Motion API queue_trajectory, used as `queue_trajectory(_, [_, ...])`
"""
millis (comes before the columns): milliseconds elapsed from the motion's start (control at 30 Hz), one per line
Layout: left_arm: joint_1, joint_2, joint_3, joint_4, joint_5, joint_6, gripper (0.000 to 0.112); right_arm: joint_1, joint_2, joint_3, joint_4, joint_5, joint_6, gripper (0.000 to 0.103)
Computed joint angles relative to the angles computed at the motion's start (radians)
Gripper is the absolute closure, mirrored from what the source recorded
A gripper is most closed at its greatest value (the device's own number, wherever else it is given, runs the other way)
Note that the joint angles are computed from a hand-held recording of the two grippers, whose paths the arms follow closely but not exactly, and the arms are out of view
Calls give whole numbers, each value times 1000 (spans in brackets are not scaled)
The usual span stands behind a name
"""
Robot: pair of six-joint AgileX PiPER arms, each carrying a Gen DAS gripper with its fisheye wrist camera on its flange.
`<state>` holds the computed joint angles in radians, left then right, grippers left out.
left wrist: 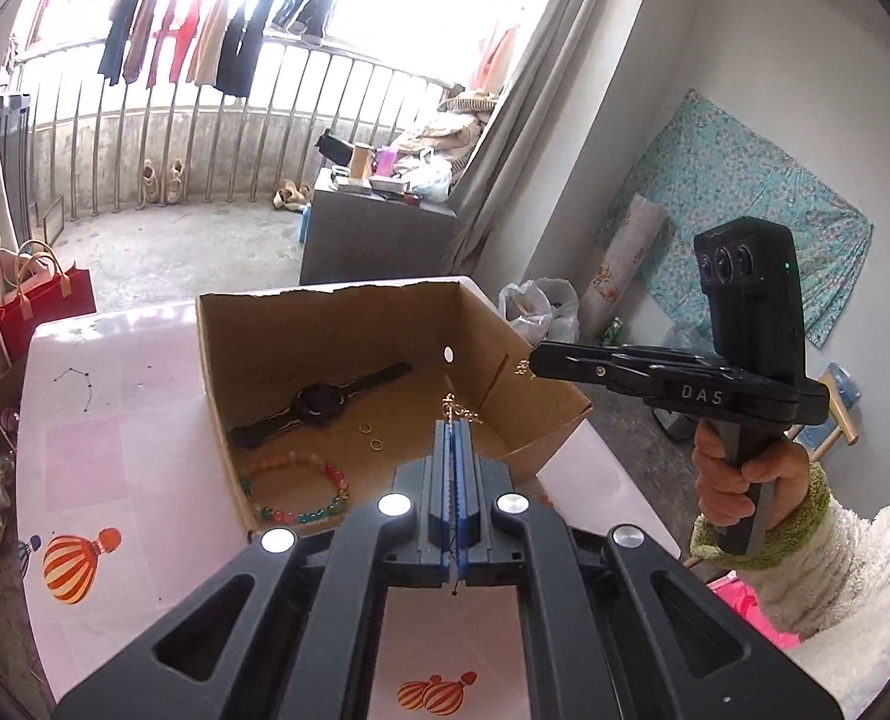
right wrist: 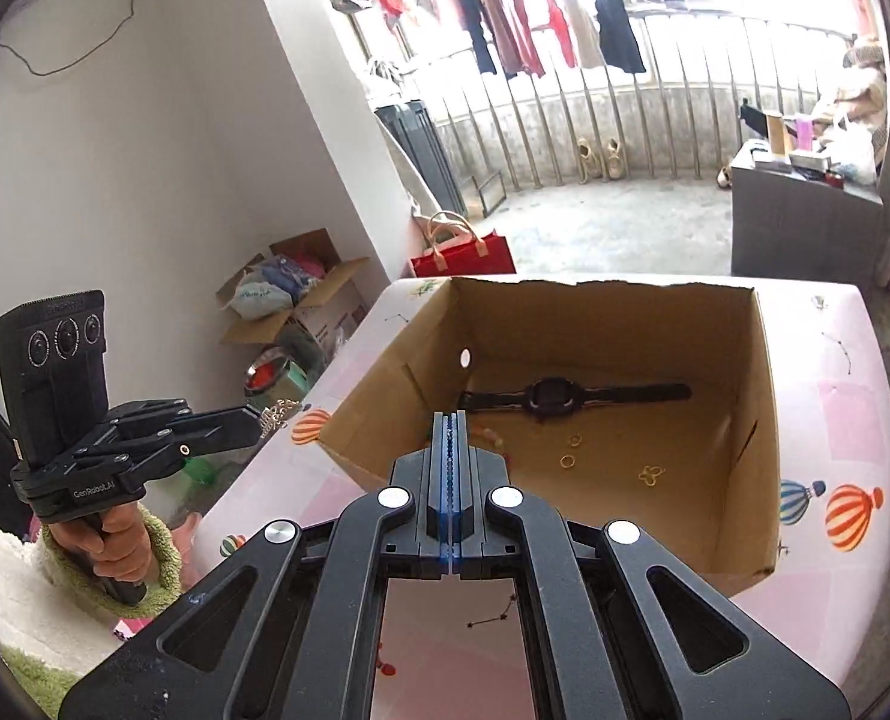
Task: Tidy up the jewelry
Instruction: 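Carry both tools over the box and open both, then withdraw both tools from the box back over the table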
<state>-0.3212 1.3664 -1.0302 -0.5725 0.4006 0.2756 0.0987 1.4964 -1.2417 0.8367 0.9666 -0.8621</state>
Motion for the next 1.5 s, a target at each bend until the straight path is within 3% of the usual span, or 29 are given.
queue_trajectory(67, [3,107,-111,28,47,-22,111,17,93,-104,-96,28,97,103])
queue_trajectory(133, [24,222,-228,-26,148,13,111,44,213,-236,-194,85,197,103])
queue_trajectory(233, [36,399,-409,5,293,-82,111,73,329,-349,-305,117,295,103])
queue_trajectory(367, [46,570,-603,41,446,-187,111,76,394,-399,-373,136,333,100])
queue_trajectory(567, [55,651,-705,66,512,-262,111,52,429,-434,-346,138,318,95])
queue_trajectory(767, [57,636,-693,75,506,-270,107,-10,372,-383,-264,127,271,94])
queue_trajectory(900, [65,614,-669,58,480,-250,106,-59,301,-309,-204,114,215,86])
queue_trajectory(1033, [44,509,-536,59,357,-188,106,-153,209,-196,-85,132,131,82])
queue_trajectory(1167, [-26,294,-289,44,183,-10,105,-264,91,-42,63,182,-45,73])
queue_trajectory(1267, [-105,147,-124,117,75,18,103,-341,3,87,139,224,-183,65])
queue_trajectory(1367, [-172,77,-14,132,19,12,101,-379,-50,202,148,232,-238,60])
queue_trajectory(1500, [-249,106,43,231,-15,-133,101,-359,-62,315,74,148,-192,60])
